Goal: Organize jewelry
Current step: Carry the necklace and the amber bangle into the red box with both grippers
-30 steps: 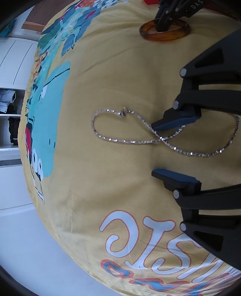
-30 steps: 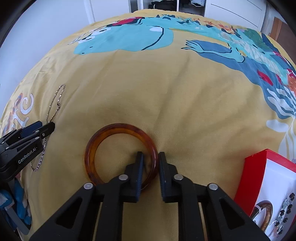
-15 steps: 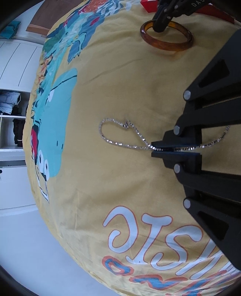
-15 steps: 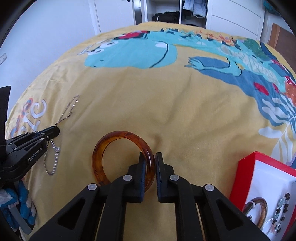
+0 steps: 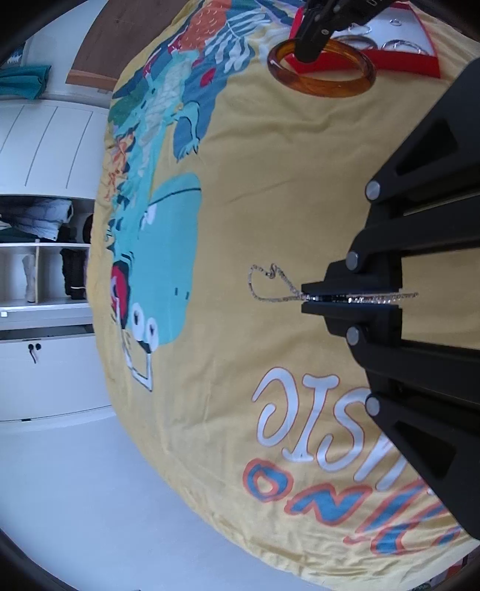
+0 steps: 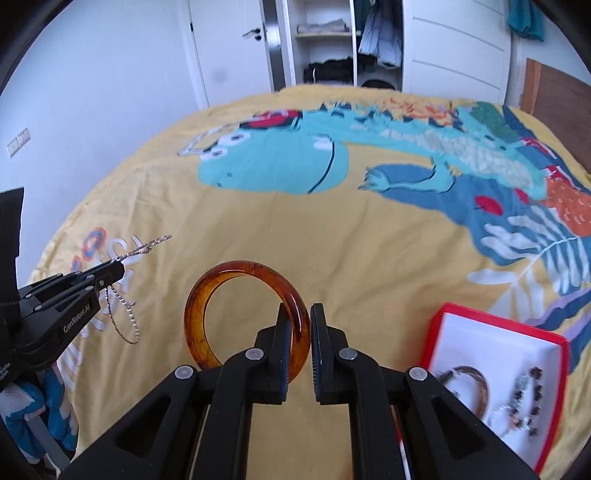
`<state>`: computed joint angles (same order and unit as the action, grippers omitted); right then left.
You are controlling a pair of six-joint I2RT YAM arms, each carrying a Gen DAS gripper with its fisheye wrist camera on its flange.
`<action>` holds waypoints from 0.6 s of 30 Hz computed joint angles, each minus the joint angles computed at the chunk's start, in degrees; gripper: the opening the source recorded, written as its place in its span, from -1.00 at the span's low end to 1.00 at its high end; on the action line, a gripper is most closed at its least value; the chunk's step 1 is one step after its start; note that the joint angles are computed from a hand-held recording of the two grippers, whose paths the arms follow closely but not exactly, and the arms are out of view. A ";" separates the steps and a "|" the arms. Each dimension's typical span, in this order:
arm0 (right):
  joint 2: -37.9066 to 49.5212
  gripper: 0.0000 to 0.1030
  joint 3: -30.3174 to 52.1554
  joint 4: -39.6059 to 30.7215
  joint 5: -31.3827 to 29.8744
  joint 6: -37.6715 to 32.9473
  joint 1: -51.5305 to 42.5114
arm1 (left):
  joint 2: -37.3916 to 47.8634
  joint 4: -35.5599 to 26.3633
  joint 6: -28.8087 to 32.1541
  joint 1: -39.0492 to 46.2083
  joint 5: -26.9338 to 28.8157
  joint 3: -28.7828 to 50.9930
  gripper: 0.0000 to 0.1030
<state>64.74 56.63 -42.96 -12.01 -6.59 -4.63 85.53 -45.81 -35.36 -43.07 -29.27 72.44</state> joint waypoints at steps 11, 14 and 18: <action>-11.02 -0.81 10.03 -18.06 -10.17 -8.44 -16.57 | -2.46 -18.46 -8.36 -14.80 -10.81 14.82 -0.95; -11.64 -0.81 13.97 -23.86 -16.05 -14.77 -26.27 | -0.92 -23.69 -11.24 -19.39 -13.93 20.56 -0.95; -10.68 -0.81 18.82 -31.66 -24.13 -24.73 -39.81 | 2.41 -30.00 -14.52 -25.06 -17.62 28.66 -0.95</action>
